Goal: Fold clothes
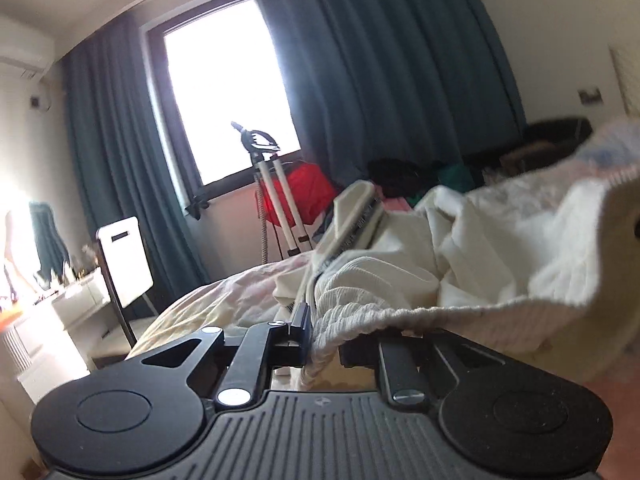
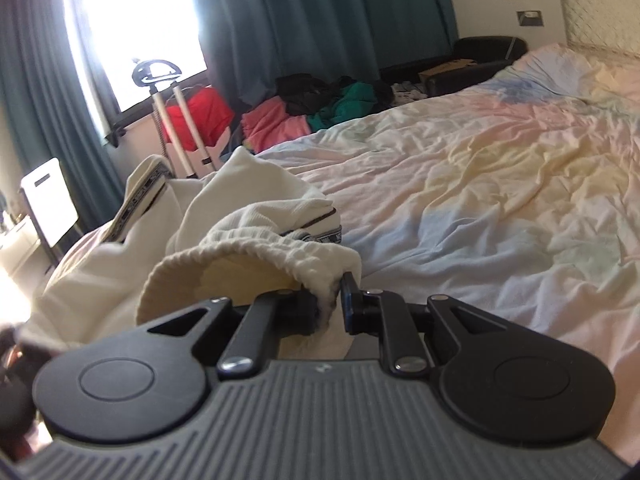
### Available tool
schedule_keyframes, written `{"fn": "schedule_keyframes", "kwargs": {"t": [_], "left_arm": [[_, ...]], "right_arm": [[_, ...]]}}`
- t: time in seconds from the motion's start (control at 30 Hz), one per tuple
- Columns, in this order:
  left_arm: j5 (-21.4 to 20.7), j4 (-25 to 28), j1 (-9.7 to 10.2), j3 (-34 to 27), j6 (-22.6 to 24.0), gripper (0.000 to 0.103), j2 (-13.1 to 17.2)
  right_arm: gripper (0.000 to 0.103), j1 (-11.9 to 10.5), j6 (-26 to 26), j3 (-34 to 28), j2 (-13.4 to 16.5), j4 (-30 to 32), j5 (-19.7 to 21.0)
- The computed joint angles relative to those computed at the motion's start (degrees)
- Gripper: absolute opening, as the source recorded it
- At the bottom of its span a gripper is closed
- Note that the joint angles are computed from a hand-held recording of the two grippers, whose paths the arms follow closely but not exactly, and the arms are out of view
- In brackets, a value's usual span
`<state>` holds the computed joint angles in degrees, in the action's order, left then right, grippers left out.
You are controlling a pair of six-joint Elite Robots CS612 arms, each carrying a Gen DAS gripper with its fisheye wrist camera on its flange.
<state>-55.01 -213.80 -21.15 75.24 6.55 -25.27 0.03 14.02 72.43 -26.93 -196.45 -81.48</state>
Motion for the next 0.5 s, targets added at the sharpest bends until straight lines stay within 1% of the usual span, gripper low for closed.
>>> {"fn": "schedule_keyframes", "kwargs": {"t": [0.03, 0.13, 0.2, 0.27, 0.33, 0.4, 0.43, 0.5], "left_arm": [[-0.06, -0.20, 0.18, 1.43, -3.62, 0.012, -1.23], [-1.23, -0.70, 1.20, 5.89, -12.24, 0.011, -4.77], [-2.10, -0.74, 1.90, 8.67, -17.36, 0.011, -7.06], [-3.01, 0.13, 2.41, 11.43, -18.05, 0.011, -8.87], [-3.16, 0.63, 2.66, 13.75, -15.36, 0.012, -9.81], [-3.48, 1.27, 2.88, 15.26, -13.73, 0.013, -9.82], [-3.07, 1.48, 2.78, 15.66, -13.01, 0.016, -9.51], [-2.29, 1.98, 2.55, 16.42, -11.65, 0.019, -8.92]], "right_arm": [[0.017, -0.01, -0.99, 0.57, -0.37, 0.09, 0.50], [0.016, -0.12, -3.58, 2.15, -1.60, 2.50, 2.57], [0.017, -0.60, -3.11, 3.16, -2.56, 6.42, 6.55], [0.018, -0.86, -3.43, 4.20, -3.36, 10.66, 10.33], [0.019, -0.59, -4.86, 5.27, -4.12, 14.21, 11.67], [0.019, -0.48, -5.80, 6.46, -4.89, 15.62, 12.54], [0.019, -0.43, -6.29, 7.04, -5.27, 16.31, 12.95], [0.020, -0.75, -6.03, 8.48, -6.02, 14.85, 14.40]]}}
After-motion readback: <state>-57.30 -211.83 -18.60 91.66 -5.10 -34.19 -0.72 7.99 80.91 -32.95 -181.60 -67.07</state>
